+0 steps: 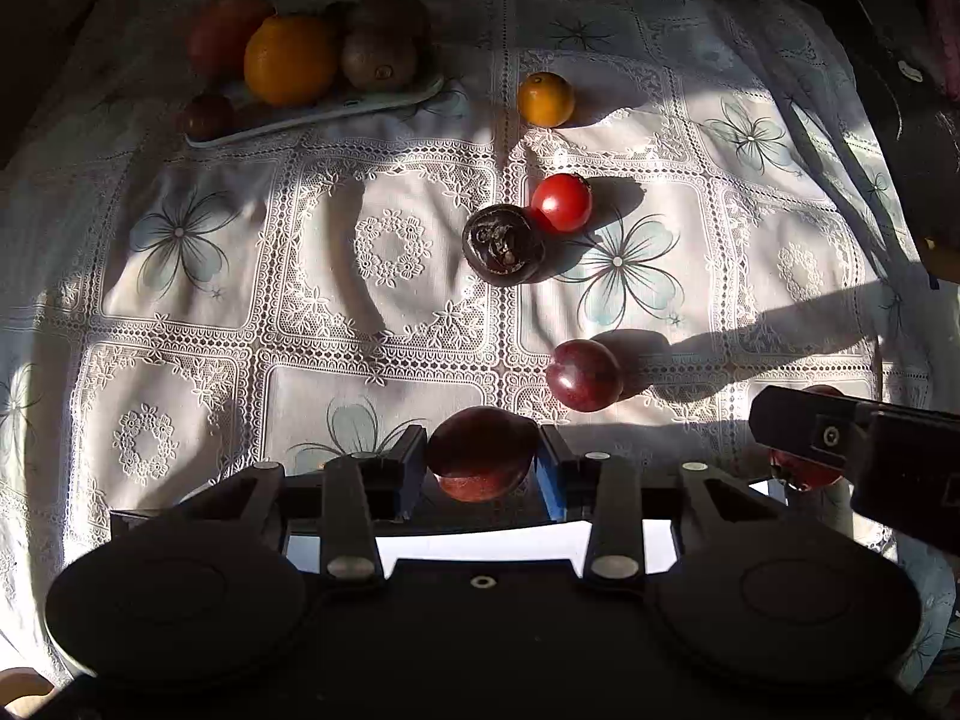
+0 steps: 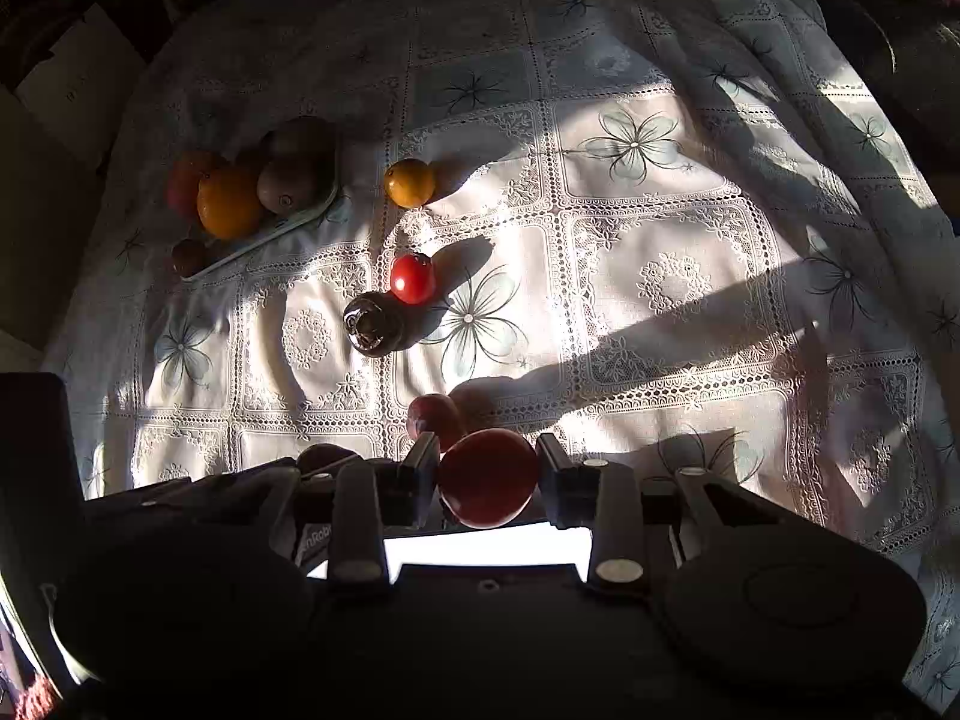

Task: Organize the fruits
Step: 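Carry both tomatoes over the white tray and open both tools to drop them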

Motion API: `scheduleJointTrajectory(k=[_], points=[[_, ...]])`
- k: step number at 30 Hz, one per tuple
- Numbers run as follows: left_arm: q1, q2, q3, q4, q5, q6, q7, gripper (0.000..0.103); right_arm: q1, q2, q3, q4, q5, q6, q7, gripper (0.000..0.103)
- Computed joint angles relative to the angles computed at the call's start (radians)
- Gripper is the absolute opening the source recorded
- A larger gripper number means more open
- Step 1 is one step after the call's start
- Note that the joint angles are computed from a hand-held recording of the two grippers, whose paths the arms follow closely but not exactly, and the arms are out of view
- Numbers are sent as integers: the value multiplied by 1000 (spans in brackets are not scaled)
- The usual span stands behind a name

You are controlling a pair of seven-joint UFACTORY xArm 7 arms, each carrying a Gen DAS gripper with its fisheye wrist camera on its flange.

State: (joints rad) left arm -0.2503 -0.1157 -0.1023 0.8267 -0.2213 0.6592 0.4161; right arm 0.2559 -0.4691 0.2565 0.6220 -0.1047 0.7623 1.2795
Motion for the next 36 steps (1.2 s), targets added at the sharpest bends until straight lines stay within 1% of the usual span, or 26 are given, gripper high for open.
scheduleJointTrajectory(k=[1,3,4,6,9,13,16,19,24,29,36], points=[[9,-24,3,-7,24,32,-25,47,11,4,-2,6,12,11,-11,36],[16,-49,5,-17,44,49,-45,47,34,15,-5,16,38,34,-33,36],[25,-68,1,-27,81,59,-73,47,42,22,-6,18,50,40,-40,36],[32,-95,10,-42,92,67,-89,47,60,41,-11,28,75,50,-60,36],[36,-148,37,-68,70,91,-42,47,80,55,-6,34,101,68,-69,36],[44,-189,40,-104,85,92,-27,47,100,55,11,43,106,92,-57,36],[44,-195,41,-116,88,115,-19,47,113,68,22,58,103,107,-49,36],[46,-201,35,-136,105,117,-21,47,122,87,29,74,96,132,-39,36],[52,-189,27,-149,141,121,-39,47,135,108,18,86,106,154,-42,36],[61,-176,16,-156,184,99,-71,47,138,118,16,93,101,143,-46,36],[60,-179,19,-162,209,94,-70,47,141,129,14,98,101,125,-47,39]])
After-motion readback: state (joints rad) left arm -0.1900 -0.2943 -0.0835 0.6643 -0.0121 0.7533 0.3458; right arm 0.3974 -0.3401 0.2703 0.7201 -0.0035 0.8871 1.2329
